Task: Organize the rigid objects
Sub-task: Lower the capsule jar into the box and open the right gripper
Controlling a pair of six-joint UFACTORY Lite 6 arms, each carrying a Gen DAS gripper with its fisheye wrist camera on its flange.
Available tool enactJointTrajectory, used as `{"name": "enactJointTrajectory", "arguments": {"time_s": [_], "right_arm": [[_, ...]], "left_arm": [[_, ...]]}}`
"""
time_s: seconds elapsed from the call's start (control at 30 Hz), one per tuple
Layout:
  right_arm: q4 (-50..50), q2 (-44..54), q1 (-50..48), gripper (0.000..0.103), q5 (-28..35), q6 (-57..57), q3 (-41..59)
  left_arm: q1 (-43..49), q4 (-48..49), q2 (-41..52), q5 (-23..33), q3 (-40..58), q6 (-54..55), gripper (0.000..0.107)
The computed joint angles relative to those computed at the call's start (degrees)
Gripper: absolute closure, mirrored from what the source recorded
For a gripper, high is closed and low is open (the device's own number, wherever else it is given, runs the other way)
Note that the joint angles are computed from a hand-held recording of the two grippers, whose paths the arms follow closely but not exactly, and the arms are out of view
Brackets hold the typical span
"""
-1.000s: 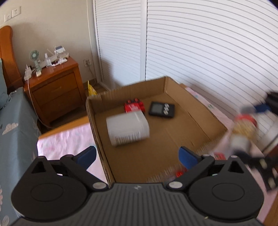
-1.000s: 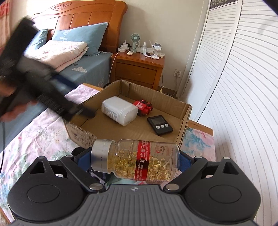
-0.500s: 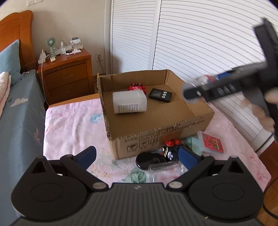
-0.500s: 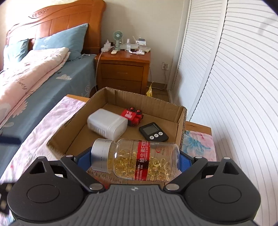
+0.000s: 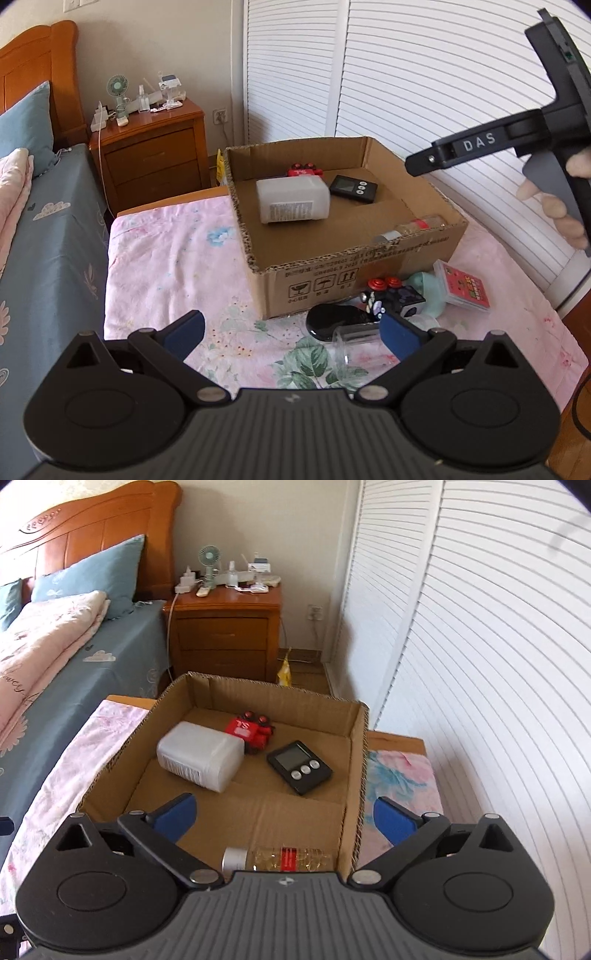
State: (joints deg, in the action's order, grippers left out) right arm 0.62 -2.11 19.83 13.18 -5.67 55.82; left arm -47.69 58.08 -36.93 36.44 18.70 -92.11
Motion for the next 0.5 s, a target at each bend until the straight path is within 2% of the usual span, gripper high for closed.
{"name": "enactJointTrajectory", "arguments": {"time_s": [0.17,0.27,0.37,0.5], "right_arm": [[-14.3,-7.0,0.2,0.0,0.0,15.3,-7.9],[-11.1,-11.4,-1.1,0.0,-1.1,13.5,-13.8],[-5.0,-13.2,-2.9,0.0,-3.2,9.7,-18.7],[-15.6,-10.0,-4.3,0.0,-5.9,22.9,-21.4]], "left_arm": [[-5.4,1.9,1.2,4.9,0.3,-4.7,0.006],[-8.8,3.6,0.7,7.3,-0.4,-8.4,0.006],[-9.8,3.4,0.5,6.9,-0.8,-10.0,0.006],[-10.5,2.7,1.8,6.0,-0.8,-10.8,0.006]]}}
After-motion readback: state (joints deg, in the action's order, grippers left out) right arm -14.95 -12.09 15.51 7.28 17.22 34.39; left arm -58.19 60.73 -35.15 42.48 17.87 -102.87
